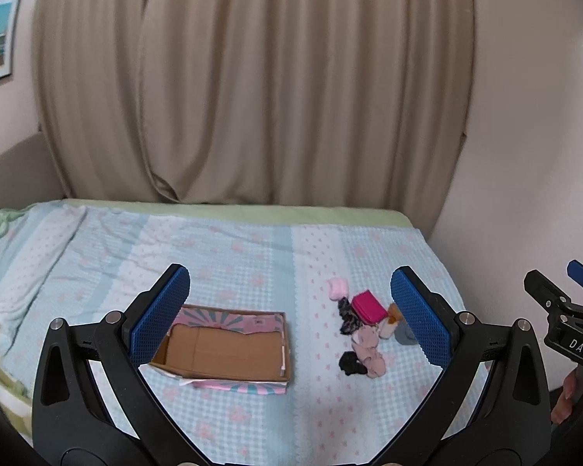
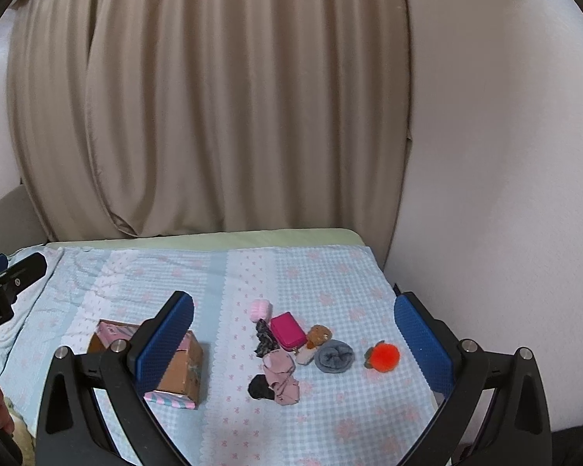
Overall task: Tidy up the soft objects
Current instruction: 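Grasp the black scrunchie with the left tool while the right tool grasps the grey sock roll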
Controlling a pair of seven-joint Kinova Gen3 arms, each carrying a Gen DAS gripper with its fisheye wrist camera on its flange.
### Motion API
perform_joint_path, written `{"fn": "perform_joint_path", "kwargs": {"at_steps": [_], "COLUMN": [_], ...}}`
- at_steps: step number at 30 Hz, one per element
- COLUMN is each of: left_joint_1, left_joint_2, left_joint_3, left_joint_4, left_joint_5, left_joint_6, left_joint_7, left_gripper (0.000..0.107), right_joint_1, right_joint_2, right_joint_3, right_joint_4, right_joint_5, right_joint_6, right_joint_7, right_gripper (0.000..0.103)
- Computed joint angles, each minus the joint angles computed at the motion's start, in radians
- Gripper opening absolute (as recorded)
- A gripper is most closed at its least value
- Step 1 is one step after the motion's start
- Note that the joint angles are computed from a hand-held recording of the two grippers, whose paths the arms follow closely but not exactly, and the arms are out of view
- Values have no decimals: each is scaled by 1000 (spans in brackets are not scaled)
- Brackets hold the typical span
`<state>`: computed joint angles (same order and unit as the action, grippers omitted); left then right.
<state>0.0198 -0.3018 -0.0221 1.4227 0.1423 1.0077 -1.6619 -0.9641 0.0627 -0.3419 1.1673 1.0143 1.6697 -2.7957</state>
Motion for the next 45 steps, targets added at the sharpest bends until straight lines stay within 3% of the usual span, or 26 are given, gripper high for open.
{"fn": "perform_joint_path", "kwargs": {"at_steps": [5,10,18,27,38,45], "left_joint_1": [37,26,59,130,207,231], "left_joint_2": [78,181,409,737,1061,1169], "left_joint_3": [-50,-9,93,131,120,105], "left_joint_4": [28,42,17,-132,-372,-468], "left_joint_5": [99,144,83,19,-55,-84], "left_joint_6": [-1,-7,-72,-65,19,67], "left_joint_7": [-102,-126,-51,22,65,82], "left_gripper": [102,102,102,101,92,87], "right_joint_1": [34,114,308,463,520,554], "right_joint_2": [1,-22,-59,38,221,287], "right_joint_3": [23,43,91,176,289,326], "right_joint_4": [57,168,409,561,609,632], "right_joint_5": [-60,-142,-277,-383,-473,-556], "right_joint_6": [7,-62,-360,-697,-925,-1036], "right_joint_7": [-67,-100,-57,42,143,262], "right_gripper": [103,103,103,103,103,103]}}
